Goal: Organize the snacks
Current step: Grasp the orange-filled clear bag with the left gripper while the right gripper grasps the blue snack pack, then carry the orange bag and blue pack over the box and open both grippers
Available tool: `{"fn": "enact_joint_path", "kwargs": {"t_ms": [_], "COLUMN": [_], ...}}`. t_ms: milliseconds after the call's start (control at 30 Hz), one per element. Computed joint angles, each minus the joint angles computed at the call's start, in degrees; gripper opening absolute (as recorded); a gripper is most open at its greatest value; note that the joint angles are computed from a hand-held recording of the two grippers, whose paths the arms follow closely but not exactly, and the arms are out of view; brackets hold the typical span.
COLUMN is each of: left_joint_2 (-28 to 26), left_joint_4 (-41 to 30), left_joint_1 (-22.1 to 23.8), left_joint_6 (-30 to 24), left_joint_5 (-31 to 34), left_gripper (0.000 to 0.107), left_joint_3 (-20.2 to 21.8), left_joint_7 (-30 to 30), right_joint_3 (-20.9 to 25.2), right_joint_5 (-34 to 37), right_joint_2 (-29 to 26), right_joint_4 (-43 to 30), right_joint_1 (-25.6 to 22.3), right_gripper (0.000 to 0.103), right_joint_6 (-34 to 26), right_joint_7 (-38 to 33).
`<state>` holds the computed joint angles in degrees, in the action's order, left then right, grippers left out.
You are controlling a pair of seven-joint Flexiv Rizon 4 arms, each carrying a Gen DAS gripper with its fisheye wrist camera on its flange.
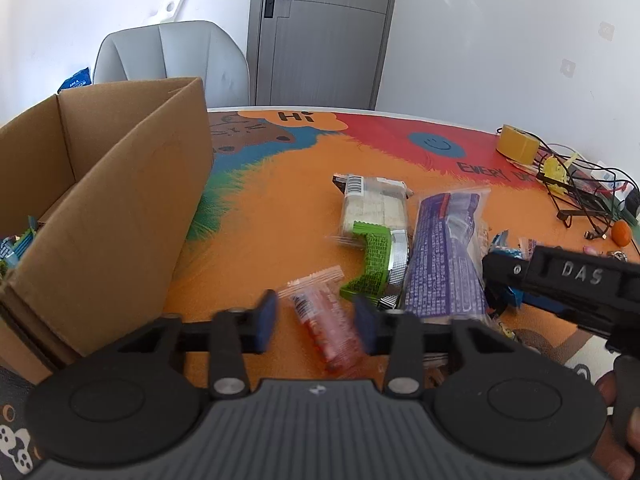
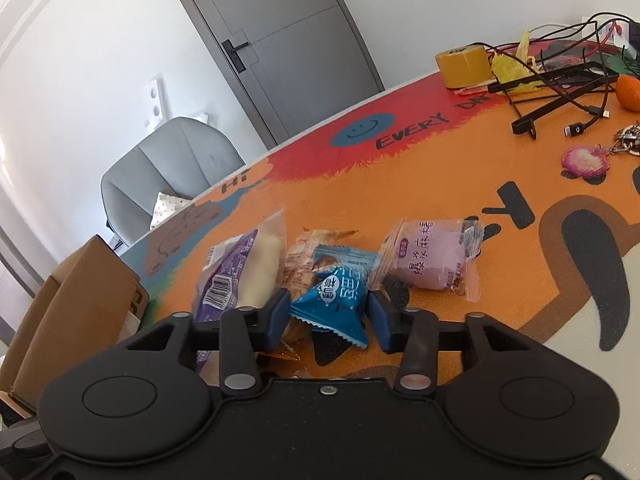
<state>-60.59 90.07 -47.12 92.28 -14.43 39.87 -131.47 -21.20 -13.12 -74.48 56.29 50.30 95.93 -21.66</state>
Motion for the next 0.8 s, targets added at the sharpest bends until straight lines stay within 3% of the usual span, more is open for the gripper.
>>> {"fn": "enact_joint_path", "kwargs": {"t_ms": [400,800], "left_joint_2": [2.0,4.8], "left_joint_4": [3.2,8.9], "left_joint_1": [1.3,-2.6], "left_joint_6": [6.0,14.5], "left_joint_5": [-3.7,-12.0], "left_gripper": [0.018,0.018], "left_joint_3": [-3.5,-2.0], "left_joint_7": [4.5,11.0], "right_joint_3": [-3.1,-8.9], "right_joint_5": [4.2,14.4], "right_joint_2": [3.6,5.3], "right_joint_4": [8.7,11.5], "right_joint_1": [4.2,9.7], "right_gripper": [0.034,0.034], "right_joint_6": [4.3,9.5], "right_joint_7": [-2.6,-9.2]}}
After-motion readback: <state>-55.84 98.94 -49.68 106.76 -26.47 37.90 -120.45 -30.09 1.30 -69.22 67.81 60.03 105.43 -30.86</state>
